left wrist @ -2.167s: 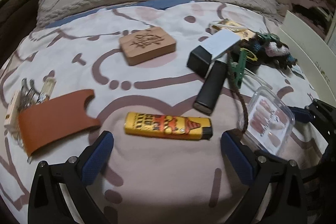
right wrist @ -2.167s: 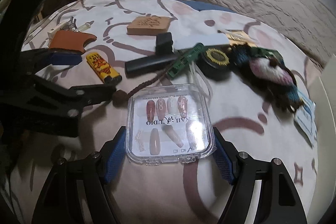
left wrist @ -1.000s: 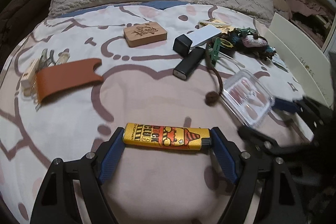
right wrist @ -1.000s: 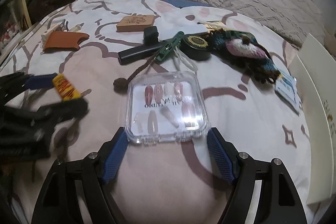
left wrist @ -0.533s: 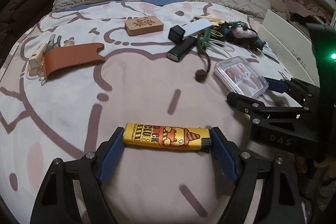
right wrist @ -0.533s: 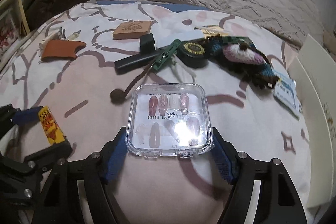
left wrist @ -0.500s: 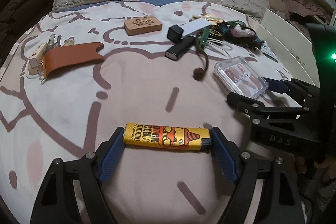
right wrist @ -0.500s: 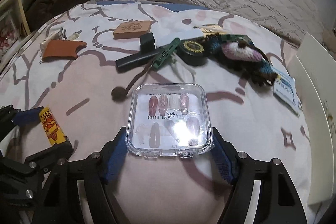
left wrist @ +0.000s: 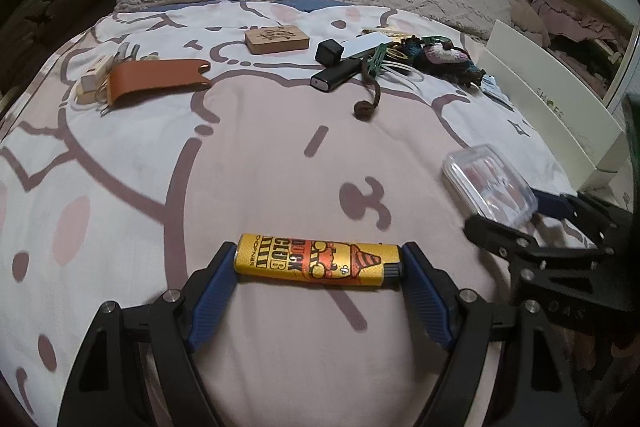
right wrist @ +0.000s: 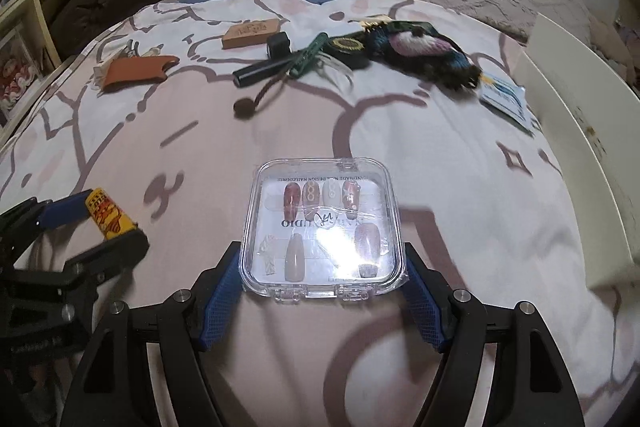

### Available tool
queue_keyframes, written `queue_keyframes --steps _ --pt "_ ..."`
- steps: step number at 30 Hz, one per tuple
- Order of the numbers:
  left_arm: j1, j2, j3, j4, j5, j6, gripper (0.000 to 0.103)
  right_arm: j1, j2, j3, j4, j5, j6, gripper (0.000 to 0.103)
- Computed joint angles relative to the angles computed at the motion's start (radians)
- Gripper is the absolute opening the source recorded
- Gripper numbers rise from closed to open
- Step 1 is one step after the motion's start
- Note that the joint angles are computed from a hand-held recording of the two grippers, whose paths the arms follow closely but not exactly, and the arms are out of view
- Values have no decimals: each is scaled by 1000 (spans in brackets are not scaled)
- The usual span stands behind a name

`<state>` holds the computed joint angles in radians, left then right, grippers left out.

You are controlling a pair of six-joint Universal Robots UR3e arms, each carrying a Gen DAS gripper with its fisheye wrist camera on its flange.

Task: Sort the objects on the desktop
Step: 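Lift the yellow lighter with the left tool while the right tool lifts the nail case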

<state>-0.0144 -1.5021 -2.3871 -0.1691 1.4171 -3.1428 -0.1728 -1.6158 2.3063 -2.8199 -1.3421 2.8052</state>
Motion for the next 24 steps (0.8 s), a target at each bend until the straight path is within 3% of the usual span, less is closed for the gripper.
queue_keyframes --steps 12,24 --pt "-29 113 -141 71 33 -42 81 -98 -294 198 118 44 -35 75" --pt "-48 114 -174 124 63 -54 81 -58 -184 140 81 2 29 85"
